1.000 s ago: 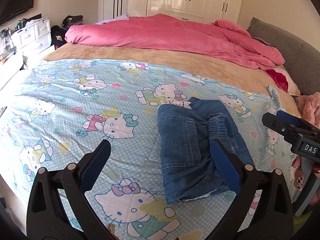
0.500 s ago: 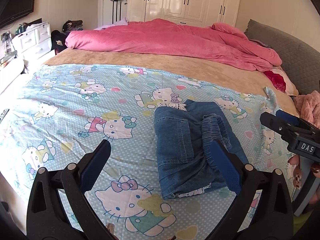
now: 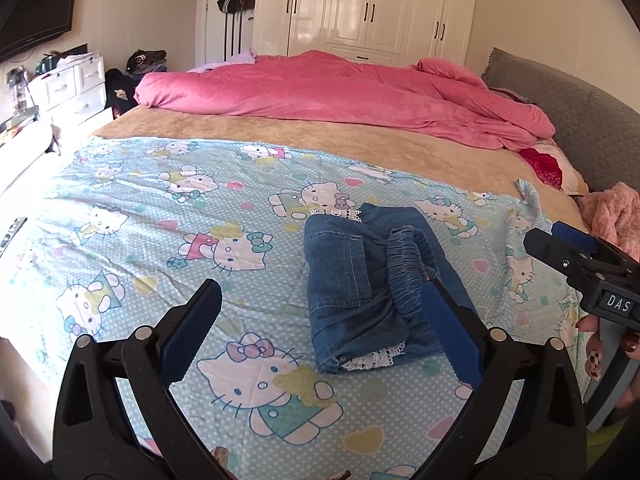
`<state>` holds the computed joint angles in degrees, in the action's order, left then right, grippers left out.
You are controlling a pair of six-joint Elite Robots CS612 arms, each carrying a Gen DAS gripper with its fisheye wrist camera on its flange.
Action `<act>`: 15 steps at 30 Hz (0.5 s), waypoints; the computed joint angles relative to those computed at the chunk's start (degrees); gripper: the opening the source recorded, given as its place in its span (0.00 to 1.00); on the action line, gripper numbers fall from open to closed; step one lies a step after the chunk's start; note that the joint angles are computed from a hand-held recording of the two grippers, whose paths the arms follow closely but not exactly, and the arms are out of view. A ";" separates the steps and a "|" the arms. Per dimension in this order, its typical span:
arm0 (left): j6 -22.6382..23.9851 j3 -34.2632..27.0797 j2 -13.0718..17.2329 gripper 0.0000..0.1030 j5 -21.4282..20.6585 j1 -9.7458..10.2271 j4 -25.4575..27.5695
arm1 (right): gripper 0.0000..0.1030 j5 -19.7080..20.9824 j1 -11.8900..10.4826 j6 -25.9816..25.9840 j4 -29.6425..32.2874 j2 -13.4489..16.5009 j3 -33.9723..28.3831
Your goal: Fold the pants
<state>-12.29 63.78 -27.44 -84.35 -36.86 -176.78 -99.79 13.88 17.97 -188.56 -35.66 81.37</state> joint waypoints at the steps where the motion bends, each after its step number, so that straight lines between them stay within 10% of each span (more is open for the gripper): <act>1: -0.19 0.81 -0.34 0.91 -0.12 -0.04 -0.93 | 0.96 -0.15 0.10 0.10 -0.26 -0.13 0.33; 15: 0.13 9.30 -3.12 0.91 0.61 -0.57 -6.02 | 0.96 -1.36 1.89 0.81 -4.00 -1.67 5.26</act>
